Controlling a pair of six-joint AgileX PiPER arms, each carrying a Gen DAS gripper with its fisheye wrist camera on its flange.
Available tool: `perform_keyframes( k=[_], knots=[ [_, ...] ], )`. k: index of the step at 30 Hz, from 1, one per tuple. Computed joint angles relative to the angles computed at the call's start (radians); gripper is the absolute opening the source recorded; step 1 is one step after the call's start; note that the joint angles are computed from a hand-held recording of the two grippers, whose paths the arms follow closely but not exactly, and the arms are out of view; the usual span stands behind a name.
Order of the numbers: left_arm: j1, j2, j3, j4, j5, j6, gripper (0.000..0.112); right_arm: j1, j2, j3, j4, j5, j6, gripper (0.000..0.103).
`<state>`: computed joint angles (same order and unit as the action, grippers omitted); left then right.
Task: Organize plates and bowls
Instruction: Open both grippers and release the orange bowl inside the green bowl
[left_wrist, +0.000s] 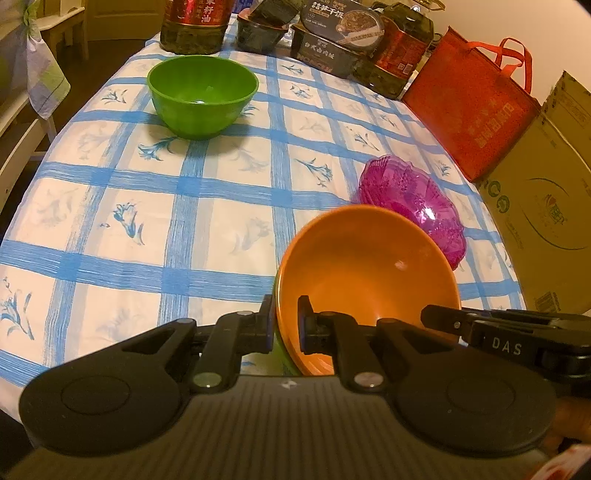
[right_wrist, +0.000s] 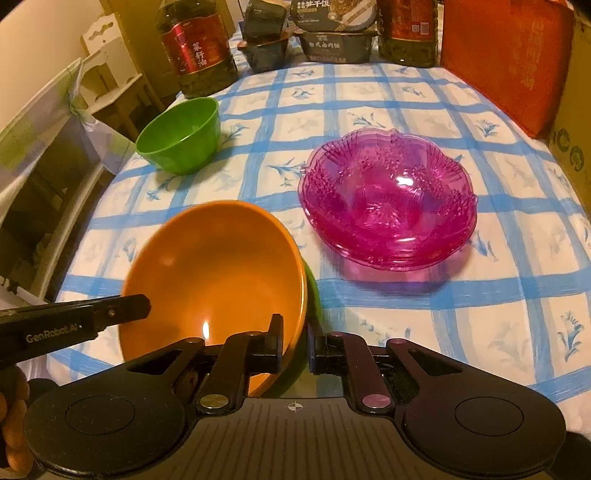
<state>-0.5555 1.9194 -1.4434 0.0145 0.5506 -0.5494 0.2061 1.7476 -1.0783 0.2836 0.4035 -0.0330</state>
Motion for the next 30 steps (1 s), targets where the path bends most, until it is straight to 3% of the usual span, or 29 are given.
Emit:
perform_keyframes(
  k=[2, 4, 6, 18, 20, 22, 24, 30],
  knots=[
    [0.002, -0.009, 0.01, 0.003, -0.013, -0.011, 0.011, -0.017, 0.001, 0.004, 0.086, 0.003, -0.081, 0.02],
    [0.001, -0.02, 0.017, 0.018, -0.021, -0.031, 0.011, -0.035, -0.005, 0.016, 0.188, 0.006, -0.169, 0.039],
    [0.001, -0.032, 0.025, 0.026, -0.029, -0.046, 0.012, -0.041, -0.018, 0.032, 0.218, -0.009, -0.186, 0.047],
    [-0.005, -0.121, 0.123, 0.074, -0.07, -0.143, 0.024, -0.11, -0.148, 0.162, 0.435, -0.043, -0.33, 0.049],
    [-0.007, -0.138, 0.143, 0.09, -0.07, -0.169, 0.028, -0.112, -0.168, 0.178, 0.432, -0.045, -0.323, 0.049],
    [-0.013, -0.157, 0.165, 0.123, -0.065, -0.207, 0.044, -0.107, -0.186, 0.192, 0.412, -0.043, -0.3, 0.049],
    [-0.022, -0.175, 0.183, 0.166, -0.053, -0.251, 0.051, -0.099, -0.199, 0.201, 0.389, -0.038, -0.279, 0.049],
    [-0.044, -0.225, 0.235, 0.238, -0.032, -0.327, 0.061, -0.047, -0.233, 0.237, 0.304, -0.052, -0.216, 0.052]
  ],
)
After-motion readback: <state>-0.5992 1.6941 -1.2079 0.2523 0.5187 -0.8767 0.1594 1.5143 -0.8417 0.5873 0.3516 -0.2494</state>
